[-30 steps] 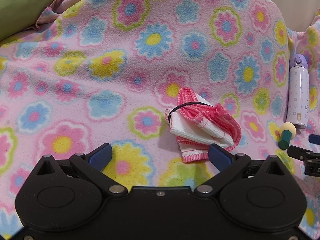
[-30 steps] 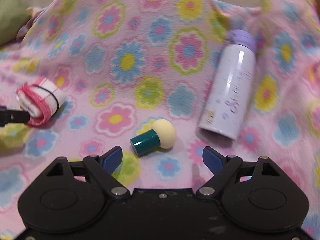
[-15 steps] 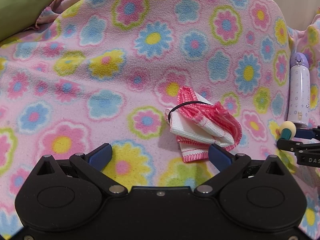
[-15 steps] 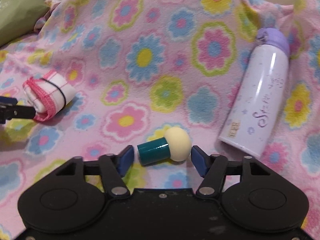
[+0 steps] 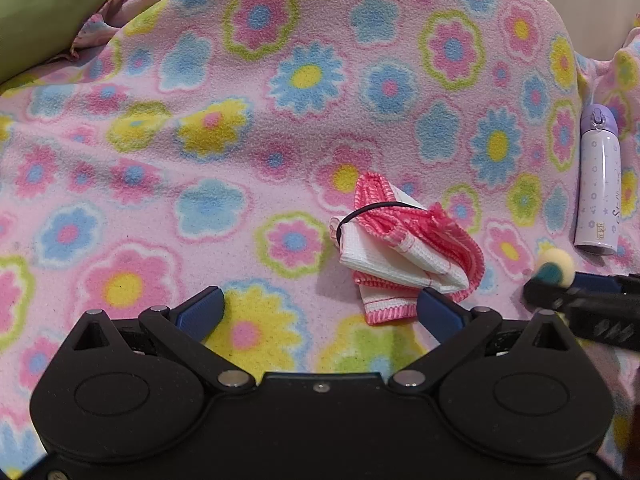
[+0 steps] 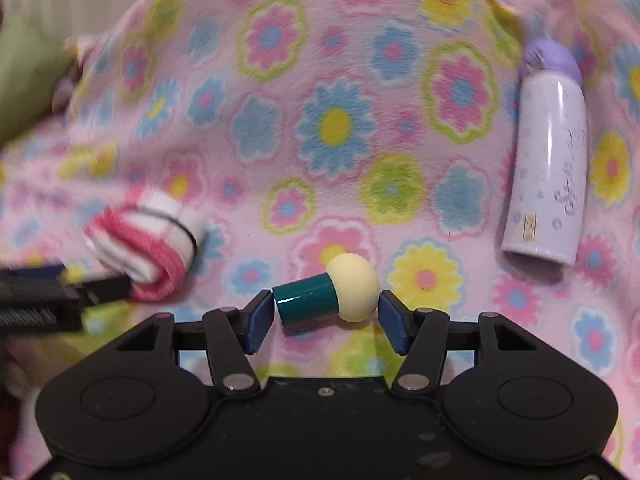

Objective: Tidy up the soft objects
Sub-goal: 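Grasp the teal sponge brush with the right tool while the left tool grasps the pink cloth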

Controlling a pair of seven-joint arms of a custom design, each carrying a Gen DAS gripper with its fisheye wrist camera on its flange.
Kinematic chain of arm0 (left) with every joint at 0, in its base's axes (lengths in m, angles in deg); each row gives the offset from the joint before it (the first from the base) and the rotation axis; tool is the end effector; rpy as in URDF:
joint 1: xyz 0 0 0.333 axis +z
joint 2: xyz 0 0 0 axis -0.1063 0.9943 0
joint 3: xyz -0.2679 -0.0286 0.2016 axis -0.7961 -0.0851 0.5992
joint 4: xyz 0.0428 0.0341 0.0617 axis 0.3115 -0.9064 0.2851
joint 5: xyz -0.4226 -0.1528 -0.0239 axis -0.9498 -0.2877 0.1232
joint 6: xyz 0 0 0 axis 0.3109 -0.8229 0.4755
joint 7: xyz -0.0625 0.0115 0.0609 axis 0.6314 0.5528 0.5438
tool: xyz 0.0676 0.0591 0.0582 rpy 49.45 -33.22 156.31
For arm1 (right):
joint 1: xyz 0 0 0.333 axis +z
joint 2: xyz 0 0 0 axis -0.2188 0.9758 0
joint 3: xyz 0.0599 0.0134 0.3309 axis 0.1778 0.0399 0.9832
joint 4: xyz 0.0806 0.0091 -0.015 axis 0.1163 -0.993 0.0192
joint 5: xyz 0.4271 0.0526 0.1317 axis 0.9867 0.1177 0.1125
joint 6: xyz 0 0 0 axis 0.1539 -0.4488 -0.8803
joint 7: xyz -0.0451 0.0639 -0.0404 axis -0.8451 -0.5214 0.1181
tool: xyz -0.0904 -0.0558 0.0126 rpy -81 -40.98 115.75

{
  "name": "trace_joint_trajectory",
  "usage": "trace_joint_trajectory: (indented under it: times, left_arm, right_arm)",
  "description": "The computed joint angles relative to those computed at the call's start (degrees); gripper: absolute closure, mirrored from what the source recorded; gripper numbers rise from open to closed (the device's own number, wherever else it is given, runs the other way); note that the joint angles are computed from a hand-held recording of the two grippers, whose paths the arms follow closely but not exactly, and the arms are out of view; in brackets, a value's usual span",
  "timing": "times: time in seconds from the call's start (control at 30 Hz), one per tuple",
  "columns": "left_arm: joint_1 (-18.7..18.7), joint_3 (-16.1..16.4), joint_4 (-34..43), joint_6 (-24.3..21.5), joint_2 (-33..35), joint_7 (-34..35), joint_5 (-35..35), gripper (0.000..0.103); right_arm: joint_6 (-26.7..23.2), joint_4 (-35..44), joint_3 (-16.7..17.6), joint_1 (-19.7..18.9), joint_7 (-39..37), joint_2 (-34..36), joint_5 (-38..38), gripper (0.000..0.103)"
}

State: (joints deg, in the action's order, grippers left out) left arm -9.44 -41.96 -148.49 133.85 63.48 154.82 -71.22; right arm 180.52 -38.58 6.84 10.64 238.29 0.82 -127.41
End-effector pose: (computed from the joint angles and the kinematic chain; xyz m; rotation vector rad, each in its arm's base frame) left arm 0.6299 -0.1928 0.4190 -1.5647 1.9687 -1.1467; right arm 0.6138 0.3016 0.4116 -1.6776 1.8112 -0.8892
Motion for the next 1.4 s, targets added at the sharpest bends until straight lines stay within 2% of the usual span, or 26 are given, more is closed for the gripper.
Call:
trace_joint_trajectory:
  times: [0.1,0.17,0.27,0.37,0.47,0.53,0.63,0.7,0.73,0.8,0.87,0.93,1.07,1.23,1.27,1.4]
  left_arm:
    - [0.3,-0.3,0.1,-0.1,0.0,0.5,-0.5,0.004]
    - [0.1,-0.1,0.1,-0.1,0.1,0.5,-0.5,0.004]
    - [0.2,-0.2,0.1,-0.1,0.0,0.8,-0.8,0.004]
    - [0.0,0.1,0.1,-0.1,0.0,0.4,-0.5,0.004]
    - [-0.1,0.1,0.1,-0.1,0.1,0.3,-0.2,0.004]
    - [0.1,-0.1,0.0,-0.1,0.1,0.5,-0.4,0.004]
    - [0.2,-0.2,0.1,-0.1,0.1,1.1,-0.9,0.004]
    - [-0.8,0.9,-0.1,0.0,0.1,-0.9,1.4,0.004]
    - [-1.2,1.3,-0.3,0.1,0.1,-2.0,2.7,0.004]
    - [-0.4,0.4,-0.3,0.1,0.0,-1.5,2.3,0.004]
    - [1.6,-1.6,0.1,-0.7,-0.2,2.3,-1.8,0.004]
    - [2.2,-1.9,0.1,-2.4,-1.0,5.8,-5.9,0.004]
    - [1.2,0.3,-0.8,-6.6,-3.7,9.3,-10.7,0.004]
    - [-2.3,2.9,-0.3,-5.7,-5.8,13.6,-13.7,0.004]
    - [-3.2,3.5,0.2,-5.6,-5.9,12.9,-13.1,0.004]
    - [-7.1,6.8,2.2,-6.3,-4.4,-5.8,4.2,0.004]
  right_arm:
    - [-0.2,0.3,-0.1,0.4,-0.1,0.7,-1.2,0.041]
    - [1.5,0.2,-0.6,0.1,1.0,0.6,-2.2,0.022]
    - [2.9,0.4,-1.1,-0.2,2.3,0.7,-5.1,0.022]
    - [4.2,0.7,-0.5,-1.4,-2.3,1.5,-0.1,0.019]
    - [2.3,1.2,-0.8,-1.0,-3.7,2.0,3.1,0.006]
    - [3.1,0.8,-1.3,-0.9,-2.8,1.9,3.0,0.008]
    - [3.3,0.3,-1.9,0.0,0.4,1.4,-1.1,0.039]
    - [3.0,0.7,-1.5,-0.2,-0.9,1.7,-0.9,0.041]
    - [3.3,0.8,-1.5,-0.3,-1.2,1.8,-1.0,0.045]
    - [4.0,0.6,-1.6,-0.3,-0.9,1.7,-1.3,0.046]
    - [5.3,0.2,-1.8,-0.7,0.0,1.6,-1.3,0.045]
    - [5.9,0.0,-1.8,-0.8,0.5,1.4,-1.2,0.045]
    - [6.0,-0.1,-1.8,-0.8,0.6,1.4,-1.2,0.045]
    - [6.2,-0.2,-1.8,-0.8,0.8,1.3,-1.0,0.045]
    - [6.1,-0.2,-1.8,-0.8,0.8,1.3,-1.0,0.045]
    - [6.2,-0.3,-1.7,-0.9,0.6,1.3,-0.8,0.045]
